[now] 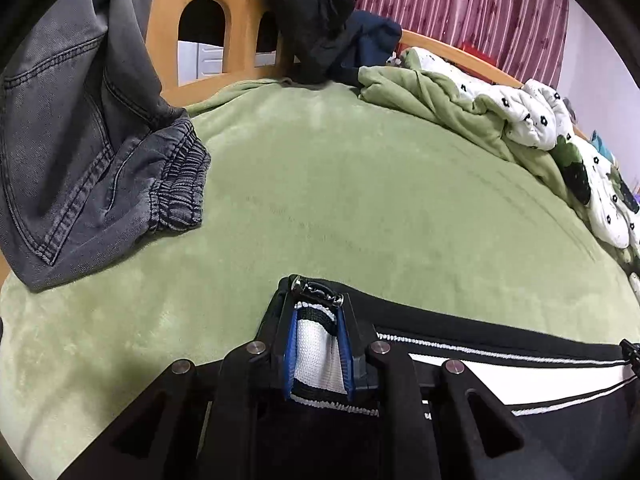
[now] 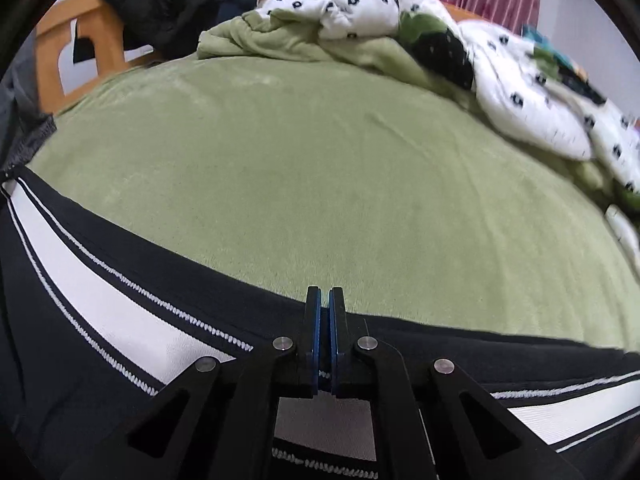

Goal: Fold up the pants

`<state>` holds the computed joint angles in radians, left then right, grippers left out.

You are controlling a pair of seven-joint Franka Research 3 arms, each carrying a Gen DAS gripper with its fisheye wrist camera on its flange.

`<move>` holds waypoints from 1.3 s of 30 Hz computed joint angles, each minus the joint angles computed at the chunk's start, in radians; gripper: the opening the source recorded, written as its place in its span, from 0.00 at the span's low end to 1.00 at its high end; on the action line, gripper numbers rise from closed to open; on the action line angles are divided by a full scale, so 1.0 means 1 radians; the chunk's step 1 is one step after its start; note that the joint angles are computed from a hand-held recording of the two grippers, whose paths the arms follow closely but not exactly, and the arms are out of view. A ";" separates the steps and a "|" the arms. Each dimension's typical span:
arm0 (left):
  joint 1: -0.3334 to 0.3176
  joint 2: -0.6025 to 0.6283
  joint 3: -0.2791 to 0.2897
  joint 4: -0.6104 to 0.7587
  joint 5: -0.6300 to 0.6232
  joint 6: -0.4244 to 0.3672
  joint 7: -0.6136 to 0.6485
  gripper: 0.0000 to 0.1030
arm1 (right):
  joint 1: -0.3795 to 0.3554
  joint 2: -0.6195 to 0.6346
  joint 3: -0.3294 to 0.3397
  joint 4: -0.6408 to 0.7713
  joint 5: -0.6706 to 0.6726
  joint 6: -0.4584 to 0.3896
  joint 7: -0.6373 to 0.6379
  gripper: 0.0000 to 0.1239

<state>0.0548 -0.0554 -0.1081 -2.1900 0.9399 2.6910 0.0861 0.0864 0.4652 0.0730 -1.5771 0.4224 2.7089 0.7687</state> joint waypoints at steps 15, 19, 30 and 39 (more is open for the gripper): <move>-0.090 0.048 -0.051 0.121 0.022 -0.092 0.086 0.65 | -0.020 0.071 -0.132 0.087 -0.120 -0.017 0.262 0.28; -0.130 0.179 -0.043 0.242 -0.115 -0.252 0.232 0.65 | -0.034 0.117 -0.112 0.142 -0.145 -0.003 0.315 0.22; -0.136 0.030 -0.026 0.059 -0.176 -0.066 0.143 0.63 | -0.051 -0.010 -0.090 -0.028 -0.101 0.100 0.382 0.36; -0.137 -0.168 -0.118 -0.154 -0.043 0.104 0.008 0.64 | -0.099 -0.298 0.021 -0.409 0.045 0.341 0.264 0.56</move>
